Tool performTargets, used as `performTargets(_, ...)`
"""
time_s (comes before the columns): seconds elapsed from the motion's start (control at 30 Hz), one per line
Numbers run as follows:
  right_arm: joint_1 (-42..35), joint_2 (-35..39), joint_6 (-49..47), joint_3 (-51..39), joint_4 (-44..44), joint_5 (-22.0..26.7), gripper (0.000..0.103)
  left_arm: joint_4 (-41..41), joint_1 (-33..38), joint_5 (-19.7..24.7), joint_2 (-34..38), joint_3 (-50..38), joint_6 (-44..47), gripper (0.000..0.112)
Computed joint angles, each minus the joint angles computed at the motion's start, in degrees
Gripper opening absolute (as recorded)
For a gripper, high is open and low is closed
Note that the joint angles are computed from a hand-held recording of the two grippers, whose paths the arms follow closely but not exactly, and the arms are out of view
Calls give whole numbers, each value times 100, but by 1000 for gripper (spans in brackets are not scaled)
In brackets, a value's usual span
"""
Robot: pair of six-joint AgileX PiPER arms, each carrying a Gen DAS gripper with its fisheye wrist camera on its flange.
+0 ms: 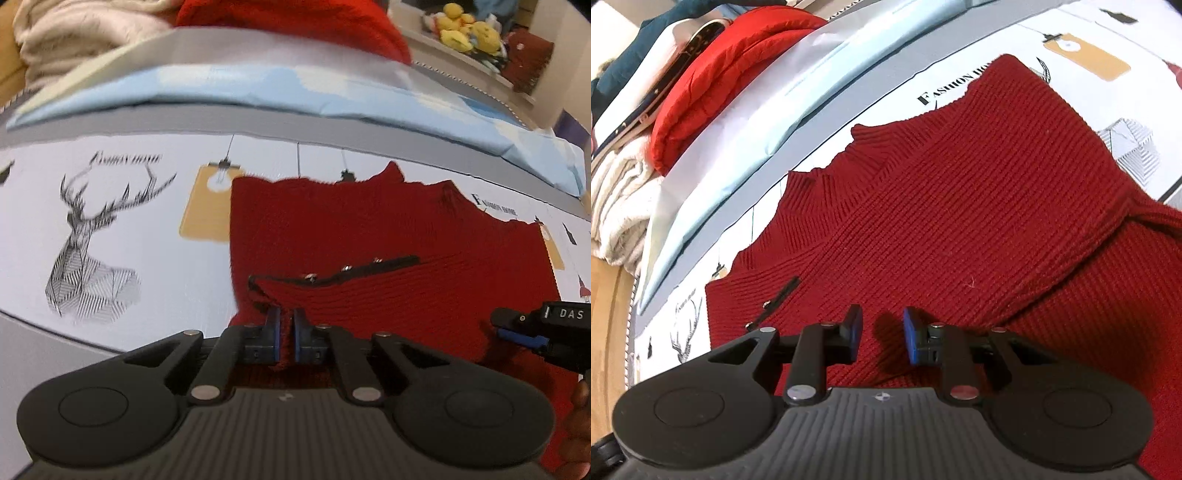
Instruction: Fold small clothes
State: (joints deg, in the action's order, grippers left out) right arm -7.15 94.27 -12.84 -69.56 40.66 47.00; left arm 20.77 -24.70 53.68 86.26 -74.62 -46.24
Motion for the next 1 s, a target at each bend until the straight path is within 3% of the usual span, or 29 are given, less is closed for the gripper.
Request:
performTargets(0.27,66,-54,-20,31,-140,-157,25,830,16,-606,-390,264,-875,5)
performTargets(0.4,137,-95,-62,45,-313,-330,26,1757,-153,-189,-274,207,-1640,0)
performTargets(0.5,136,-31,229,-13,-596,-345,28,856,282,-560,-299,251,-1142,1)
performTargets(0.63,147,-8,439,-84,-852,-316,27,-350,584,-911,-236,245,-282,20)
performTargets(0.77,241,-206,179,55,-810,-615,29,-1111,742,-1208,-216,381,88,20)
performTargets(0.83,276,-215,-78,59,-776,-654,38,-1454,782,-1118,-58,313,560,23)
performTargets(0.9,303,-4,333,-91,-1198,-451,40,-1401,720,-761,170,233,677,22)
performTargets(1.0,236,10,367,-86,-1123,-434,39,-925,471,-658,225,171,505,23)
